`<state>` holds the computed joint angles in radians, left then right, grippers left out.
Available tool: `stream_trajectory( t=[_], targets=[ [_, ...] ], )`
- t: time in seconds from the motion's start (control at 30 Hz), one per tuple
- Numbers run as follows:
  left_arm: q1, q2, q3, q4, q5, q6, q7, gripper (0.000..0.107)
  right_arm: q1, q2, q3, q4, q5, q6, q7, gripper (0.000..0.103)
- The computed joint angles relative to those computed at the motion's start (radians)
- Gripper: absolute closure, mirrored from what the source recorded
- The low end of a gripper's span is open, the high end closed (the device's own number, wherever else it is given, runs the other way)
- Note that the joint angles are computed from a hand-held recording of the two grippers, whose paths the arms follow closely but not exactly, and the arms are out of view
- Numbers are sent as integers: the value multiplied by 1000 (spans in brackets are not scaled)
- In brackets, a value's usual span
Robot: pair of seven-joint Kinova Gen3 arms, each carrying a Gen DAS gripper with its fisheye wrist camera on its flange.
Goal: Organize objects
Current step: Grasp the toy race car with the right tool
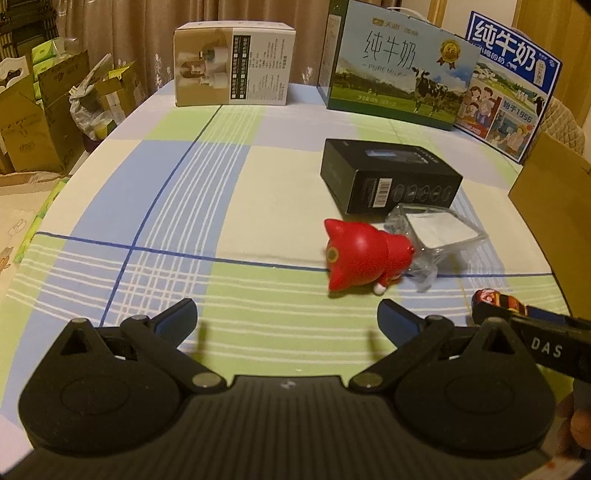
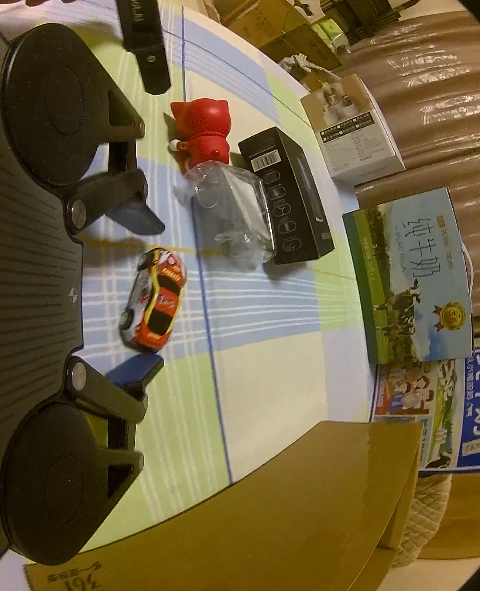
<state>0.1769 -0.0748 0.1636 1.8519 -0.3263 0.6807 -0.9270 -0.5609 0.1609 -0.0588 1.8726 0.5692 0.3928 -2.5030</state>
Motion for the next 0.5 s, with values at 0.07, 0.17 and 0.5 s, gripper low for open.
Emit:
stream_trajectory(
  t=[0.07, 0.17, 0.5],
  targets=[
    [-1, 1, -2, 1, 4, -1, 0, 6, -29, 10, 17, -3, 55, 6, -50, 29],
    [-2, 3, -5, 2, 15, -2, -7, 6, -50, 20, 22, -7, 108, 19, -79, 29],
    [-1, 5, -12, 5, 48, -6, -45, 6, -14, 5, -13, -10, 88, 58, 59, 44]
  ],
)
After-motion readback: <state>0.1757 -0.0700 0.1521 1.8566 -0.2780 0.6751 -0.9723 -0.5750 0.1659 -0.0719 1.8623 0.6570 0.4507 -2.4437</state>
